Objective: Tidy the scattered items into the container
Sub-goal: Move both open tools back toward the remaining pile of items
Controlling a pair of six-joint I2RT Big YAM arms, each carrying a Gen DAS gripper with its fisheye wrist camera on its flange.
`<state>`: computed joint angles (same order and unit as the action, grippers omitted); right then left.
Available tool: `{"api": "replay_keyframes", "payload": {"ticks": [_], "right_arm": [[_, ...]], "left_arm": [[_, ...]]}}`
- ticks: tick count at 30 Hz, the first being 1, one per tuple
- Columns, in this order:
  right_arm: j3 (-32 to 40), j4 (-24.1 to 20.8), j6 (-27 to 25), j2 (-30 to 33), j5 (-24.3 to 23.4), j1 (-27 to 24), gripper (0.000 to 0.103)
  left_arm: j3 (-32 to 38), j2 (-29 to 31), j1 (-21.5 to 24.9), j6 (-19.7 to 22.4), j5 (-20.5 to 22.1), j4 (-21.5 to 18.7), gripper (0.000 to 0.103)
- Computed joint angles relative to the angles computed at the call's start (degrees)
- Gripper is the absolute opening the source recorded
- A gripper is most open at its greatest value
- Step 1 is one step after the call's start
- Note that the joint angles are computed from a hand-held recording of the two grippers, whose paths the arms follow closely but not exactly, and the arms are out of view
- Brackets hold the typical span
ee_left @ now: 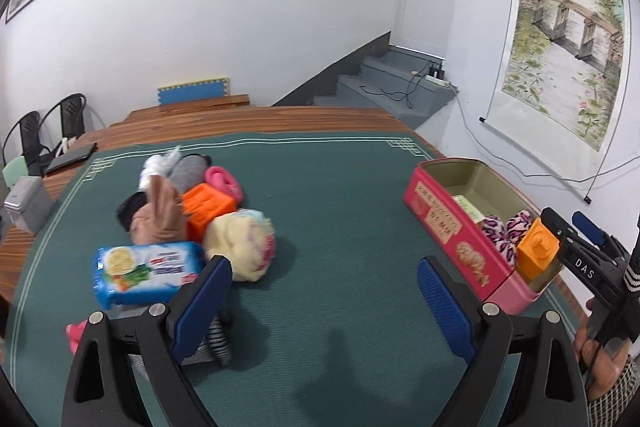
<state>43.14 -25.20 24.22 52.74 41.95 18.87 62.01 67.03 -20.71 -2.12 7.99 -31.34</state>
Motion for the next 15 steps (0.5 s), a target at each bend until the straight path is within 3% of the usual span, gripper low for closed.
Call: {"api": "replay_keyframes", "payload": {"ticks": [3, 7, 15], "right_arm": [[0.54, 0.30, -1.43, 1.12, 0.10, 0.71, 0.080], [3.26, -1.71, -2.34, 3.71, -3.84, 1.71, 0.080], [12.73, -6.06, -2.69, 12.41, -12.63, 8.69, 0.080]], "left_arm": [[-1.49, -1.67, 2.32, 1.26, 0.20, -0.29, 0.095], [-2.89, -3.09, 6.16, 2.07, 1.20, -0.92, 0.095], [-4.59, -4.27, 13.87, 3.01, 3.42, -1.99, 0.095]]}}
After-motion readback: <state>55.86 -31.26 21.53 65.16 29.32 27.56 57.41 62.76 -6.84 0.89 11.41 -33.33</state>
